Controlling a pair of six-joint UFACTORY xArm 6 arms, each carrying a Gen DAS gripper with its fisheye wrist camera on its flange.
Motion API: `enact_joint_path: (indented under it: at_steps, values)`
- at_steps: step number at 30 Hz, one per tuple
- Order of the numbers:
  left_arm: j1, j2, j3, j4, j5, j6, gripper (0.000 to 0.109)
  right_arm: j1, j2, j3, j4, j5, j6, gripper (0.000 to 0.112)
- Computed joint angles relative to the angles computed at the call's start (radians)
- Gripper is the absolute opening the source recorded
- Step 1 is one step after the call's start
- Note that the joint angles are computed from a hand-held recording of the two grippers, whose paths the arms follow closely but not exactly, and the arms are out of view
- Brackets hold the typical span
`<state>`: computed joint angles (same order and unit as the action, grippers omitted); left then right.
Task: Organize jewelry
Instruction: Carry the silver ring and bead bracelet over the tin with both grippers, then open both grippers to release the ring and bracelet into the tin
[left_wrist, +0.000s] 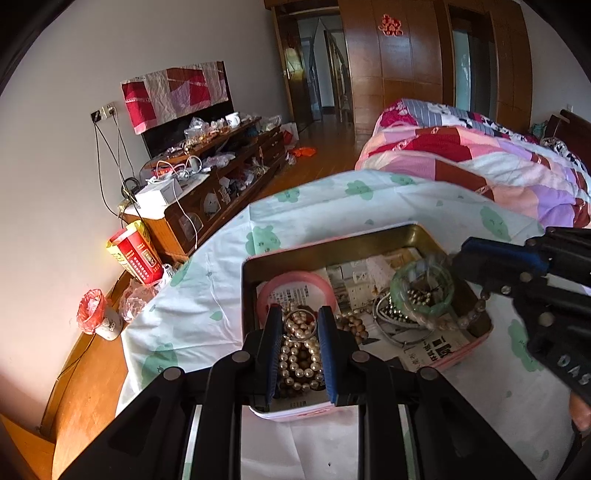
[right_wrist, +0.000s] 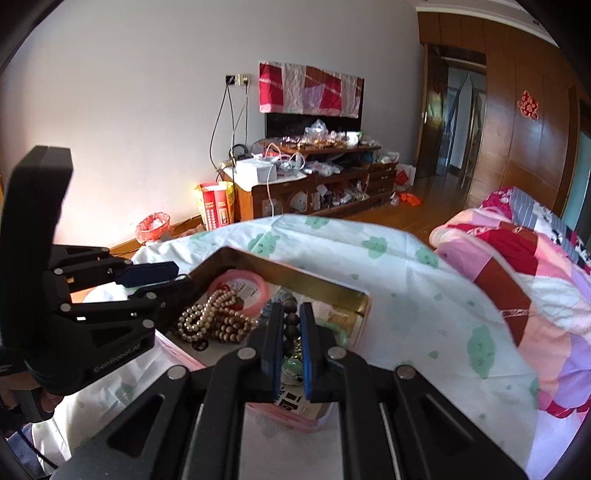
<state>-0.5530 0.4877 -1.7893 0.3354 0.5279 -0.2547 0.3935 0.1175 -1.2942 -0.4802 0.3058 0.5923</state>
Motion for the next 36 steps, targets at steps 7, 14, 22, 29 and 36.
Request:
enact_joint_path:
  at_steps: [7,14,22,29,36]
  values:
    - [0.013,-0.053,0.09,0.107,-0.054,-0.155,0.075,-0.01,-0.013,0.043,-0.112,0.005,0.139,0.057]
    - [0.018,-0.167,0.241,0.157,-0.111,-0.269,0.075,0.001,-0.107,0.124,-0.251,0.047,0.311,0.061]
    - [0.023,-0.307,0.413,0.208,-0.187,-0.366,0.075,0.018,-0.233,0.236,-0.389,0.046,0.467,0.069]
    - [0.023,-0.36,0.478,0.212,-0.186,-0.403,0.075,0.015,-0.29,0.274,-0.478,0.032,0.585,0.075]
    - [0.019,-0.385,0.501,0.227,-0.181,-0.426,0.075,0.021,-0.309,0.291,-0.505,0.014,0.618,0.075]
